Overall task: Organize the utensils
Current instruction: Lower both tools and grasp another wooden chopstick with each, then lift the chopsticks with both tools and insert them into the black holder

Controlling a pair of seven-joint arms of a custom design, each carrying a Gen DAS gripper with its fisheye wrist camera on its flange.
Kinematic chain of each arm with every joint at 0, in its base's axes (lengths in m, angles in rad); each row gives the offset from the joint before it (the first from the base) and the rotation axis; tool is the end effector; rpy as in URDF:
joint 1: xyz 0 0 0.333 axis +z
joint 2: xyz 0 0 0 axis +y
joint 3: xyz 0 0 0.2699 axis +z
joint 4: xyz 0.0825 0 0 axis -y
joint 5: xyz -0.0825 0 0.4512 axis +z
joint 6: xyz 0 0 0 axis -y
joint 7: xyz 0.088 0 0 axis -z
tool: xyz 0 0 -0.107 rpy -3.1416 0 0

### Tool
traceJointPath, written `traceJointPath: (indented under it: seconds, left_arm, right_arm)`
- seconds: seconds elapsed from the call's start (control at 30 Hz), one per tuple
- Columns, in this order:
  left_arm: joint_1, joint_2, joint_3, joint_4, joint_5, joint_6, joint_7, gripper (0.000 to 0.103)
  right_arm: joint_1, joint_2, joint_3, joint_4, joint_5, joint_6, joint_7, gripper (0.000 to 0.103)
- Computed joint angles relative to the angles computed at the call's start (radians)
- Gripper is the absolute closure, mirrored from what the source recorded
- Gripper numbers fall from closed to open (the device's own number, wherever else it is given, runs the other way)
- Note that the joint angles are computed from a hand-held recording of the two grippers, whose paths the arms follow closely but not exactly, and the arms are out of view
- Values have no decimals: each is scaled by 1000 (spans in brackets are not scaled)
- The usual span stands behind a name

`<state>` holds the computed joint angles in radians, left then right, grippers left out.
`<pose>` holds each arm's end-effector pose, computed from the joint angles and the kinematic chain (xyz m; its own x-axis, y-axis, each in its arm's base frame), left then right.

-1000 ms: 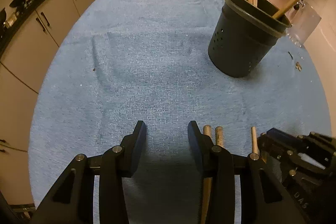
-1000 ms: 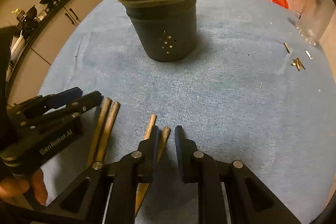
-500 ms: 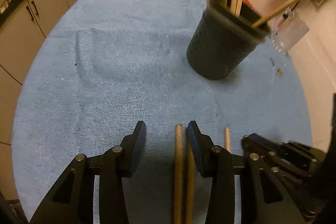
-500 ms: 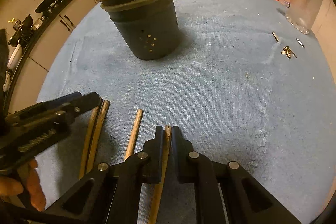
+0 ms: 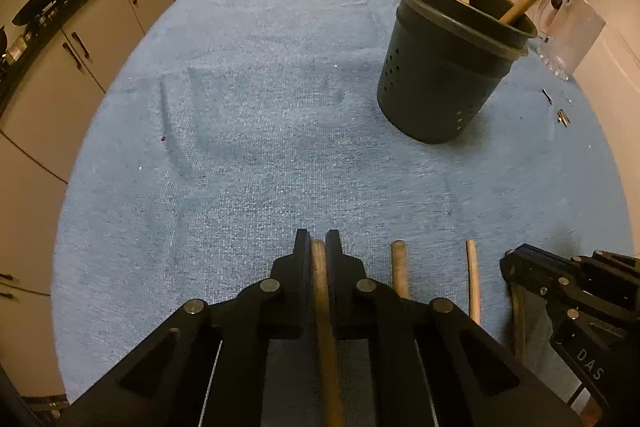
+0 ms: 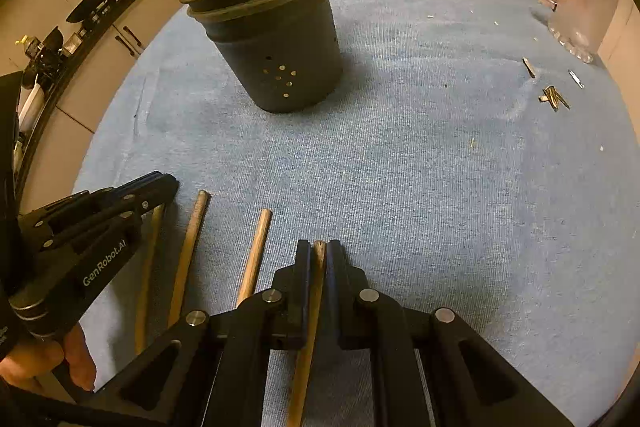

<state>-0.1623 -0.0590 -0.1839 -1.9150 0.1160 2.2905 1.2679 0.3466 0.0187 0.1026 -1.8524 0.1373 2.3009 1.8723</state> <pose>0.6096 -0.2188 0.4990 -0.1042 -0.9945 0.0076 -0.8971 0.0907 -0.4324 0.6002 0.2922 0.4863 0.1213 -0.9610 -0.2486 -0.9354 -0.0268 -0.3527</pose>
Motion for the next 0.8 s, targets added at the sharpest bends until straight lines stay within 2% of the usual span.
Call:
traceJointPath:
  seconds: [0.13,0.37,0.67,0.8]
  left_arm:
    - [1,-43,14,-45,-116,35,48,97]
    - [-8,-146,36,-104,-217,145,100,97]
    - [-34,-281,52,-160,-207,270,134,97]
    - [-42,-294,53,-142,-194,322,123,97]
  right_arm:
    - [-5,-43,-4,-57,49,51,-15,96]
    - [-13,-180,-4,-154,110,163,-81,96]
    - [-19,-338,18,-215,89,281,-107,96]
    - [-21,-373,34,-221,65,321,-99,96]
